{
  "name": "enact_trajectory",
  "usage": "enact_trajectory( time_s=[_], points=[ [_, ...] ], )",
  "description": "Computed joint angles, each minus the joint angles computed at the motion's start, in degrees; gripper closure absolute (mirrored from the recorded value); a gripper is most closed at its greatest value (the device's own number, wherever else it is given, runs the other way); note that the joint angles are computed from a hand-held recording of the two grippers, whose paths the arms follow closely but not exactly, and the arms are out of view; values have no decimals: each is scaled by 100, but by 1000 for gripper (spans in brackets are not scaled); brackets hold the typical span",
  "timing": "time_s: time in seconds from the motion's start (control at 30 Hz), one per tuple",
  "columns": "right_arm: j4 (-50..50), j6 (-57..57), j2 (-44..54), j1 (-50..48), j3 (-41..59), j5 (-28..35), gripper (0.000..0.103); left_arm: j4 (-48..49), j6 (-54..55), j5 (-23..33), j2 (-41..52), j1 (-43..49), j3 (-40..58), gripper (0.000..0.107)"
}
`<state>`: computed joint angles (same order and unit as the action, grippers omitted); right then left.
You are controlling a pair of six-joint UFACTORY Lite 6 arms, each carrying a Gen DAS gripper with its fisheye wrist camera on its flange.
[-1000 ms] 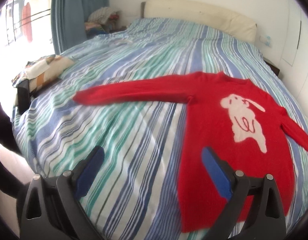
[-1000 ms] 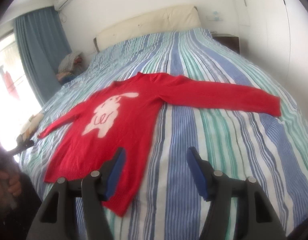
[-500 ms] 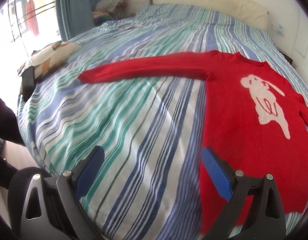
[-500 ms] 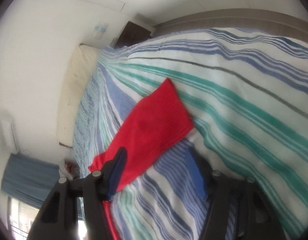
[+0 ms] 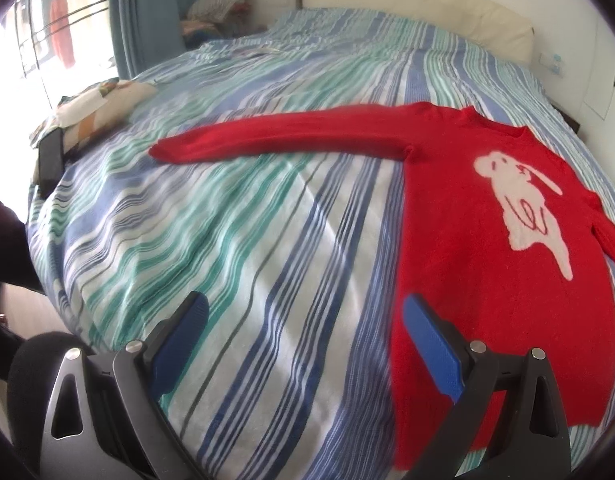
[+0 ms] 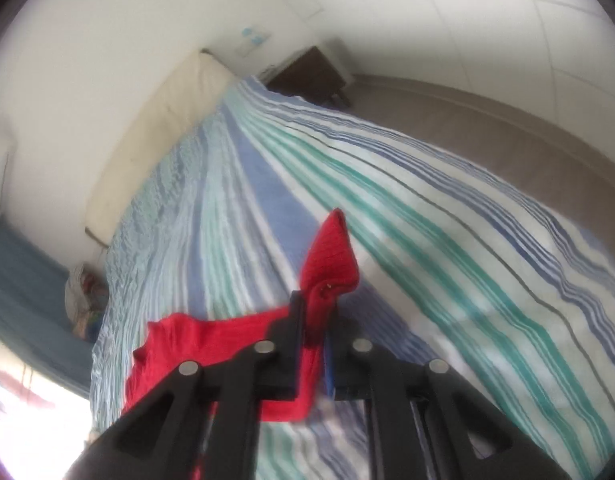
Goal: Fold small clothes
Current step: 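Grasp a sleeve cuff with the right tool and fold it across the body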
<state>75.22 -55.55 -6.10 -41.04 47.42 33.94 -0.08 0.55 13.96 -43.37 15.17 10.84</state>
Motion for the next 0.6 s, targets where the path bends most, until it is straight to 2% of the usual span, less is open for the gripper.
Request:
enact_trajectory(
  time_s=[0.07,0.13,0.27,0.37,0.4,0.43,0.47,0.53,0.6],
  points=[
    [-963,1199,-301,1199,728,-376,95,-643,646,11,4,111,59,9],
    [-2076,2399,55,2399,1927,-318,95,-1194,1229,41,-58,269,94,9],
    [-4051,4578,1637,4781,4325,-747,95,-1975,2167,132,-106,674,138,9],
    [-5655,6065,3160,6044,6124,-698,94,-2395,2662,137,63,890,201,9],
    [-5820,6235,3718,6349,6724,-470,93,-2496,2771,150,107,940,217,9],
    [-5746,6203,4280,6553,7324,-279,87,-2534,2801,143,144,966,229,9],
    [-5432,5933,4731,6660,7713,-103,68,-2654,2932,154,161,1027,230,9],
    [-4278,5200,5090,6637,7772,336,42,-2980,3263,198,215,1148,255,9],
    [-3448,4532,4640,6573,6872,140,42,-3318,3608,246,289,1250,283,9]
  ],
)
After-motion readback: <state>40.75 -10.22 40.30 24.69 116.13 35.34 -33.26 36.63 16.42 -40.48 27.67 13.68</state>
